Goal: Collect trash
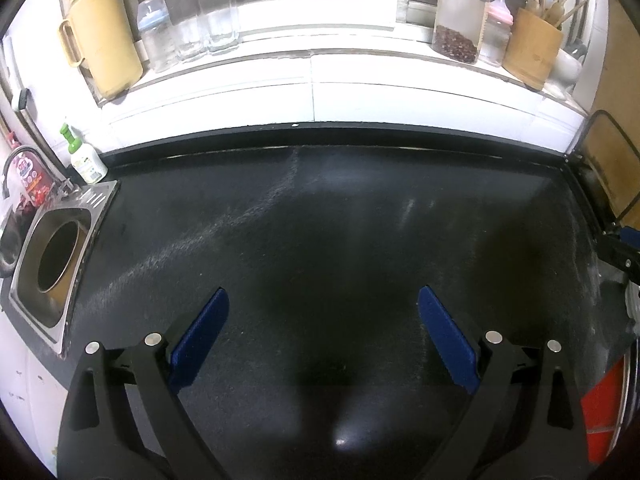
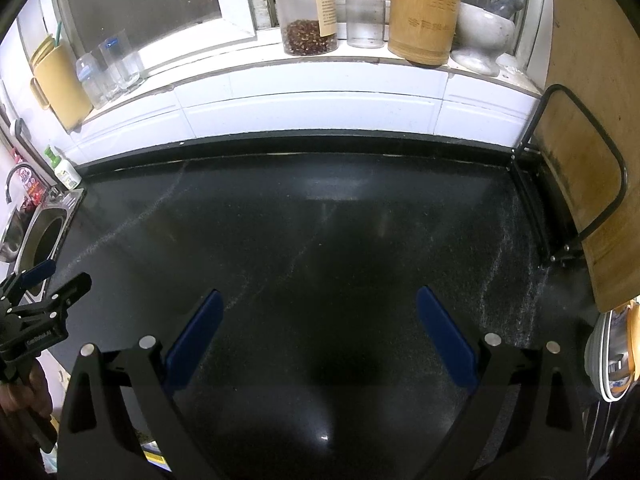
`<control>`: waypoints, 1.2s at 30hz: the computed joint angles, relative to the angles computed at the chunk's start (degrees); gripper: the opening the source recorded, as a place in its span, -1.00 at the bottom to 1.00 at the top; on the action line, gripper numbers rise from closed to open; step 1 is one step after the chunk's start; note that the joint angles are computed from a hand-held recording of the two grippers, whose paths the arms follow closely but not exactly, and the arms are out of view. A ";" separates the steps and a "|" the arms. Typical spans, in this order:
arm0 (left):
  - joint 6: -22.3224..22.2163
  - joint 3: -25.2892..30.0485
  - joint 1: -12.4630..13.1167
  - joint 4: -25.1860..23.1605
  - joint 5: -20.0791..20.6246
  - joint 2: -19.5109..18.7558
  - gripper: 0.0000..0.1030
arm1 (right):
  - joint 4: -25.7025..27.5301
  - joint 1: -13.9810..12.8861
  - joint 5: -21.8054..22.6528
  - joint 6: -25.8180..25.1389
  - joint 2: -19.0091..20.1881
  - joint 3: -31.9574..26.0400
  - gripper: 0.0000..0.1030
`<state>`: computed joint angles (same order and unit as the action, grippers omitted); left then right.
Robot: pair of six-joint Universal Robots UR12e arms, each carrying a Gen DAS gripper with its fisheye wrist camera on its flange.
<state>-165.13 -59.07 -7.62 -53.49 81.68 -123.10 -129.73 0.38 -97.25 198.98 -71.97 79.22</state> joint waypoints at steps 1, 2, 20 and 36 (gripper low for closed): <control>-0.09 0.06 0.03 -0.19 -0.06 -0.03 0.80 | -0.02 -0.01 -0.03 0.00 -0.05 0.05 0.82; -0.08 0.14 0.03 -0.35 -0.07 -0.08 0.80 | -0.12 0.03 -0.01 -0.07 -0.08 0.11 0.82; -0.73 0.85 0.00 -1.37 0.24 -0.38 0.80 | 0.99 0.23 0.00 -0.70 0.55 -1.24 0.82; -1.95 1.13 0.16 -1.72 0.57 -0.36 0.80 | 0.74 0.20 0.02 -0.77 0.47 -1.07 0.82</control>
